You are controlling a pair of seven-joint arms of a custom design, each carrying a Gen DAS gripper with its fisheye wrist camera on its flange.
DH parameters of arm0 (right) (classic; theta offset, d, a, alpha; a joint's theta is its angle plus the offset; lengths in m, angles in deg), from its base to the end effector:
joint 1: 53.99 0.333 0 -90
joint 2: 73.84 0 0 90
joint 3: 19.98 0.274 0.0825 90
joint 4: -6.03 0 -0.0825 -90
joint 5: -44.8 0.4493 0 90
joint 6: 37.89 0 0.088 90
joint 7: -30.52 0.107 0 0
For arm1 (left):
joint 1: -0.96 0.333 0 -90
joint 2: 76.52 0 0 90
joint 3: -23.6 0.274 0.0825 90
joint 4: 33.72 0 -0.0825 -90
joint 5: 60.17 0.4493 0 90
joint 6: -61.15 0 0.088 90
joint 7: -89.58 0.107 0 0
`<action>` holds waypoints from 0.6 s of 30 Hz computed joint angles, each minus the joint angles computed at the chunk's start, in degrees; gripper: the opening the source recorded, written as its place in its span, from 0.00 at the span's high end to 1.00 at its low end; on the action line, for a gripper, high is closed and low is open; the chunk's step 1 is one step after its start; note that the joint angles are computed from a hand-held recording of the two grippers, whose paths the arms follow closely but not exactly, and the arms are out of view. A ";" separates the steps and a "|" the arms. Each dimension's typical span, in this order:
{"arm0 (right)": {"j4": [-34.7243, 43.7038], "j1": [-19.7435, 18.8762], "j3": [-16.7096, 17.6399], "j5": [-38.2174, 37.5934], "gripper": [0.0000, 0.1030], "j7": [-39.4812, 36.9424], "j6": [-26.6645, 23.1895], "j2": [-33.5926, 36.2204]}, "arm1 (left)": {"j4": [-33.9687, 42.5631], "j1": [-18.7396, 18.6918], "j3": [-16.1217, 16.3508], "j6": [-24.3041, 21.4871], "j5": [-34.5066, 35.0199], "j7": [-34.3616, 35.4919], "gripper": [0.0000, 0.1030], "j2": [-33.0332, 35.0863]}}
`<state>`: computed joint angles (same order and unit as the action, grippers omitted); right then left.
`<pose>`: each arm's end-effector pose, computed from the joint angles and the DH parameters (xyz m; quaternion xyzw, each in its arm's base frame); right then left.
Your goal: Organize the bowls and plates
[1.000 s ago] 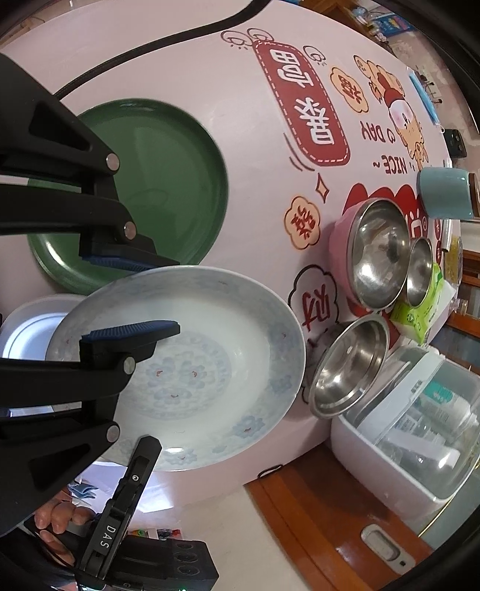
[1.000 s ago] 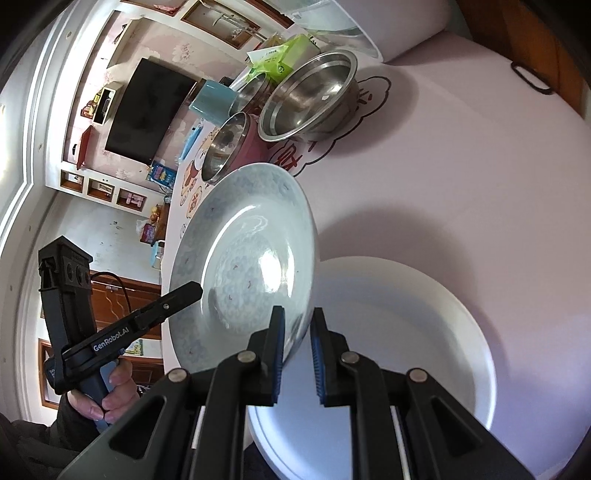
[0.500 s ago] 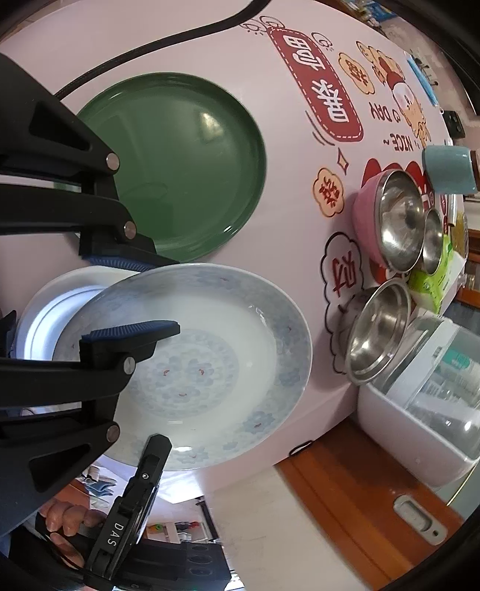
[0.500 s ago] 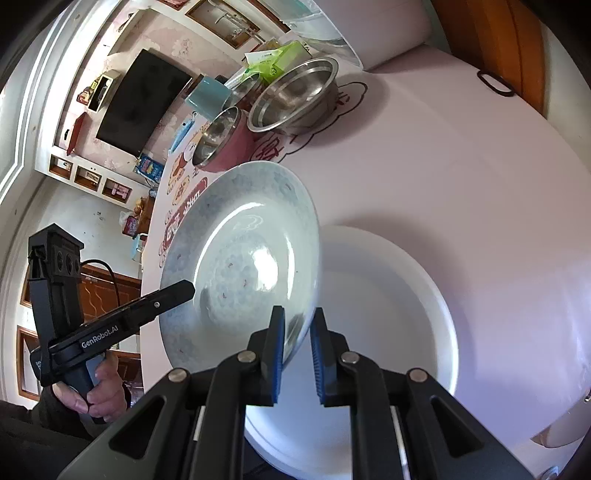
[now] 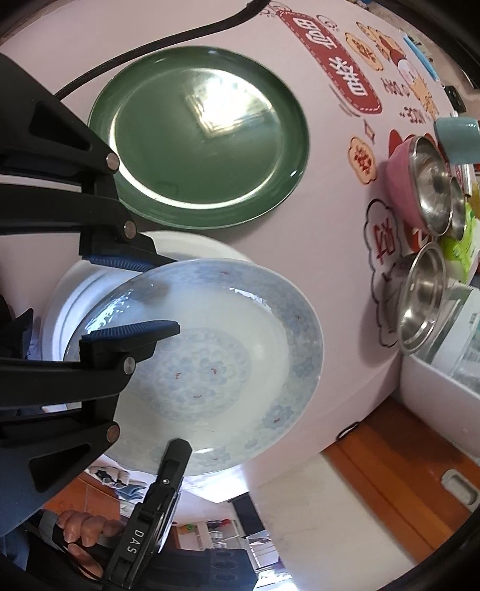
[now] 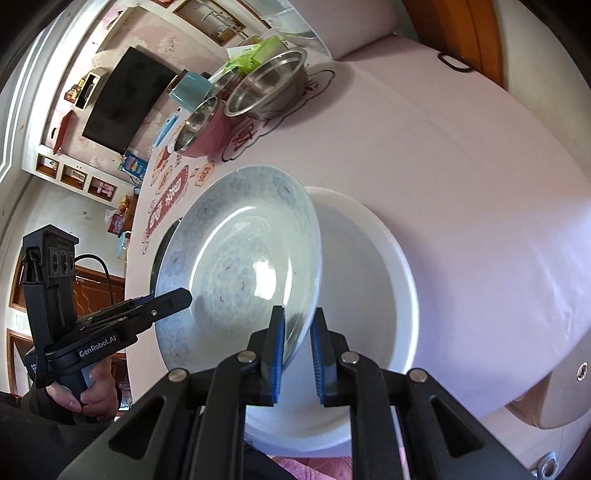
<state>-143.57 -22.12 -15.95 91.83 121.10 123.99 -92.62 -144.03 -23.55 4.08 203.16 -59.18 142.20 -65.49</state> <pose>0.4309 0.2640 0.3298 -0.6344 0.7007 0.0757 0.3174 0.4928 -0.4684 0.3612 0.6555 -0.7318 0.1862 0.0105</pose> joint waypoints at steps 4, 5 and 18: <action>-1.67 -0.69 1.13 -2.63 0.87 3.04 -0.05 -1.19 | -0.03 -0.07 -0.44 -0.26 -1.16 0.99 0.77 0.67; -2.09 -0.70 1.22 -3.12 0.87 3.66 -0.06 -1.44 | 0.11 -0.13 -0.49 -0.34 -1.28 1.10 0.77 0.91; -4.10 -2.40 3.39 -13.23 0.87 13.16 0.31 -1.75 | 1.78 -1.00 -0.96 -1.81 -1.47 1.95 0.77 3.67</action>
